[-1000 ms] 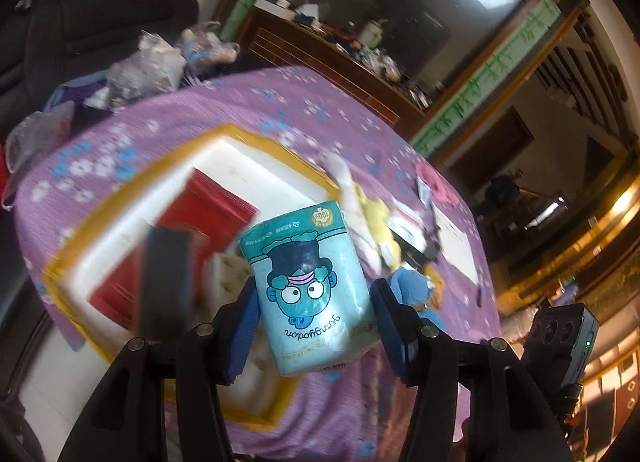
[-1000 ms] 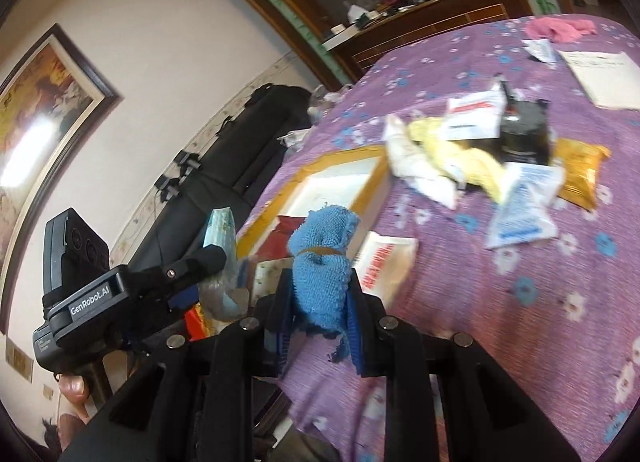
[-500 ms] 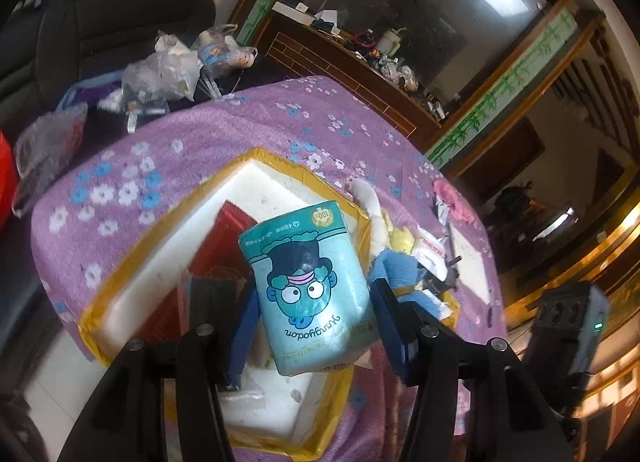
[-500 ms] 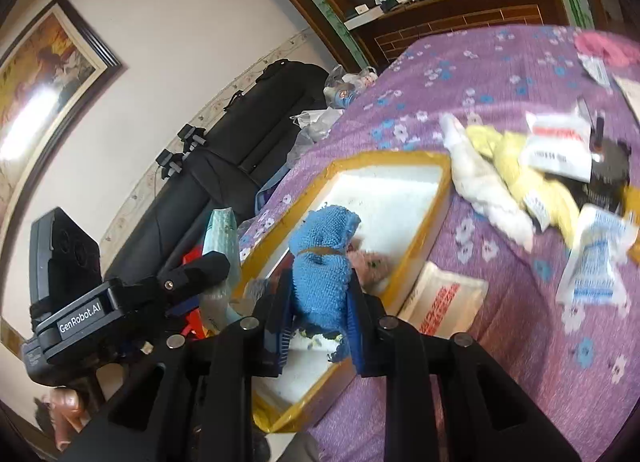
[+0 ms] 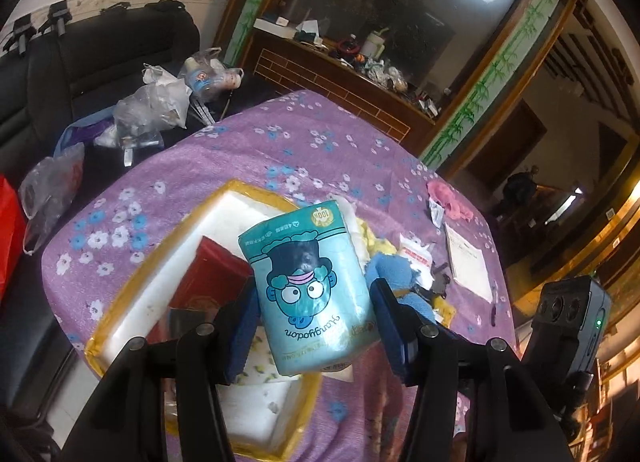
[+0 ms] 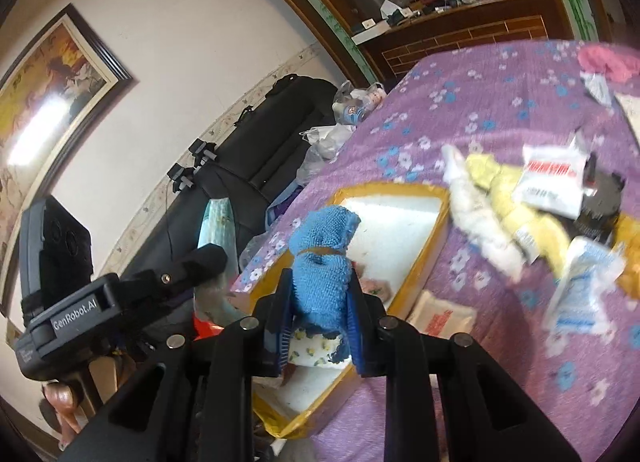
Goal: Organize soft objects
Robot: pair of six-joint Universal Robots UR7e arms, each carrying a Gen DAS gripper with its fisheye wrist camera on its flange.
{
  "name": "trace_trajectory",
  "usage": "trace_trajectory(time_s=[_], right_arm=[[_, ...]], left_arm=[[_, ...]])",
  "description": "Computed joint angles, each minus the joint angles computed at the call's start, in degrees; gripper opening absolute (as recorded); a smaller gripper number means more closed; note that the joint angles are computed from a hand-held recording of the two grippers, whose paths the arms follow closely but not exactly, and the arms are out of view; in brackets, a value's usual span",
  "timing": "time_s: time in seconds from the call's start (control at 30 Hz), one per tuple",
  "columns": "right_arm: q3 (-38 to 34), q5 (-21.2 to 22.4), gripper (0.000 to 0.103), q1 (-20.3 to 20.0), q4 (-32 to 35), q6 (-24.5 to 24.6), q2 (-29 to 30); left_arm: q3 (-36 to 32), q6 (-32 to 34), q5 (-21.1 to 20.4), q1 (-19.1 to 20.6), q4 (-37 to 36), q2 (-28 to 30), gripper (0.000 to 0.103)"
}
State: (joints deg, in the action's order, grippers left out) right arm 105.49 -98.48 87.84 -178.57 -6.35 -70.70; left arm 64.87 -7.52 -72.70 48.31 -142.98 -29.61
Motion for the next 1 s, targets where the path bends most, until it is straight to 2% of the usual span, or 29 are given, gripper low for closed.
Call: trace_trajectory(time_s=[0.13,0.27,0.37,0.63,1.0], right_arm=[[1.8,1.0,0.023,-0.4,-1.0,-1.0,-1.1],[4.1,2.7,0.023,-1.9,-2.2,1.5,-2.2],[4.9,2.2,0.023,-2.5,-2.1,2.1,-2.4],[4.8,2.5,0.023,-3.1,-2.8,0.5,-0.9],[4.4,0.5,0.023,-1.8,-3.9,0.1,1.1]], left_arm=[[1.2,0.2,0.1,-1.2,-0.5,-0.1,0.058],[2.0,-0.8,0.1,-1.4,-0.8,-0.1,0.058],[3.7,-1.4,-0.1,-1.0,-2.0,-0.6,0.058],[5.2,-3.5,2.7,0.8,-2.0,-0.3,0.058],[7.5,-3.7,2.0,2.2,-3.3,-1.2,0.058]])
